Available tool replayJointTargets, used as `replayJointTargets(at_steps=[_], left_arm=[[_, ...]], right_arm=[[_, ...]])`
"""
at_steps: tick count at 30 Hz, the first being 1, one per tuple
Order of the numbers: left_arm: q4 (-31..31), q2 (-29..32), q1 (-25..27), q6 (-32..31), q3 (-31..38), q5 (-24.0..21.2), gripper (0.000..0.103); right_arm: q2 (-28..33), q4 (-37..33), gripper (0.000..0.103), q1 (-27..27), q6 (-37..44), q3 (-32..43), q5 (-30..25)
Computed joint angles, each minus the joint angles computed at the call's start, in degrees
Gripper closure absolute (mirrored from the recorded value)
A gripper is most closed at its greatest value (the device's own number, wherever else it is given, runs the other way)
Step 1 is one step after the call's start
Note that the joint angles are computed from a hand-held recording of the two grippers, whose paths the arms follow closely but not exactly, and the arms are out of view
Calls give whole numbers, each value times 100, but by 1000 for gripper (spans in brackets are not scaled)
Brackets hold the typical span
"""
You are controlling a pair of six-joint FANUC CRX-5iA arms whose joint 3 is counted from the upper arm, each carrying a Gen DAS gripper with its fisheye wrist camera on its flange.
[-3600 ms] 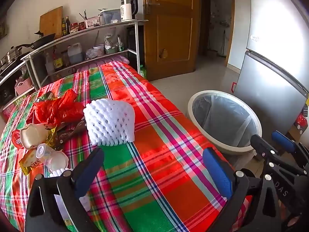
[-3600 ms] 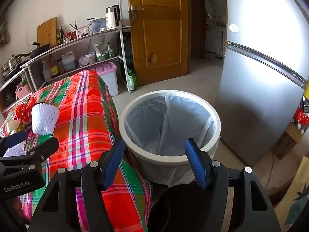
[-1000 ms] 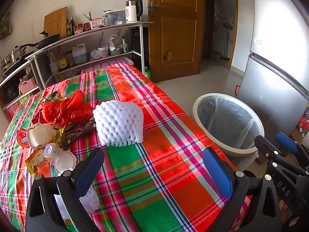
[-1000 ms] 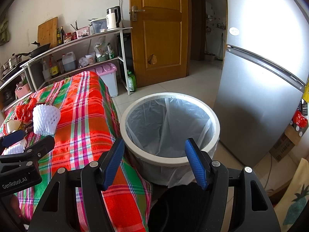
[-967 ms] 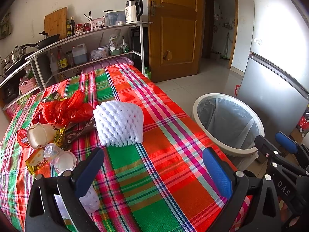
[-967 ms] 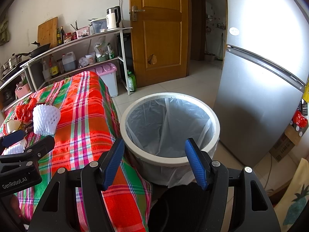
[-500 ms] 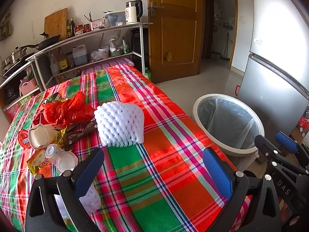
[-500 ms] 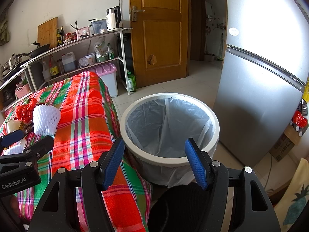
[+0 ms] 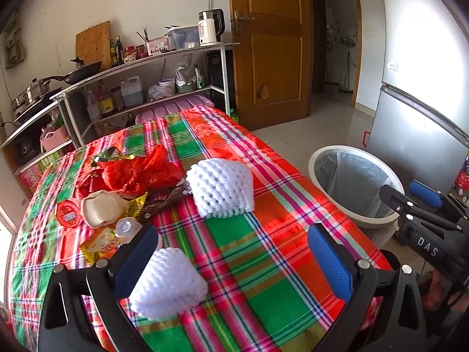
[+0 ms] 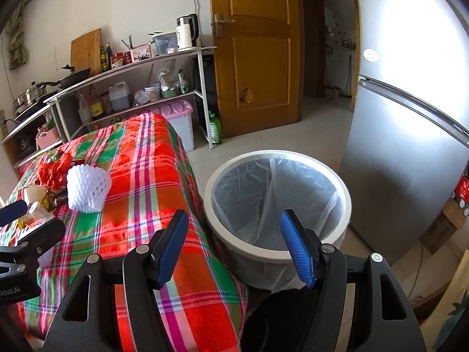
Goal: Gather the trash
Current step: 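Grasp a white foam net with the left tool while the right tool grasps another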
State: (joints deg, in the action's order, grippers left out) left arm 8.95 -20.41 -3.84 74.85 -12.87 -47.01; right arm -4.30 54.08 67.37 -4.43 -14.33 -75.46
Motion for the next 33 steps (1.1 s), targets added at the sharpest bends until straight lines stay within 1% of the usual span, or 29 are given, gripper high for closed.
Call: replayJointTargets(at_steps=[4,6,11,15,17,19,21,22,24,25,26,30,33], left_arm=[[141,-178,452,-113,-108,-188,0],[319,-254,746,-234,-219,-300,0],[543,-475,1382,-393,-509,-477,0],[841,-538,1791,-582,-697,-629,0],[1036,-517,1912,-738,-754,-723,0],[1203,-453,1949,-773,-771,-805,0],[1502,-335,1938,-973,-798,-910,0],[1470,-308,1873,-968,-794,-876,0],[1084,-238,1628,-787,-671,-793,0],[1044,-194,1572,-752,-636,-799,0],[1110,-157,1563,-786,-644,-790,0],[983,-32,1500,-595,-574,-742,0],[1068,32,1523,-555,-572,-748,0]], right_arm=[[29,97,37,-112,228,51,551],[82,109,37,-195,402,114,867],[258,-150,37,-409,972,330,1698],[480,-331,37,-477,1272,542,1954],[567,-384,37,-487,1386,635,2026],[648,-457,37,-512,1496,722,2115],[710,-566,37,-566,1659,800,2297],[728,-665,37,-600,1763,848,2373],[773,-881,37,-697,1948,939,2606],[807,-1014,37,-729,2044,1004,2651],[836,-1116,37,-757,2110,1059,2689],[1023,-1392,37,-839,2417,1304,2769],[1168,-1747,37,-906,2860,1530,2901]])
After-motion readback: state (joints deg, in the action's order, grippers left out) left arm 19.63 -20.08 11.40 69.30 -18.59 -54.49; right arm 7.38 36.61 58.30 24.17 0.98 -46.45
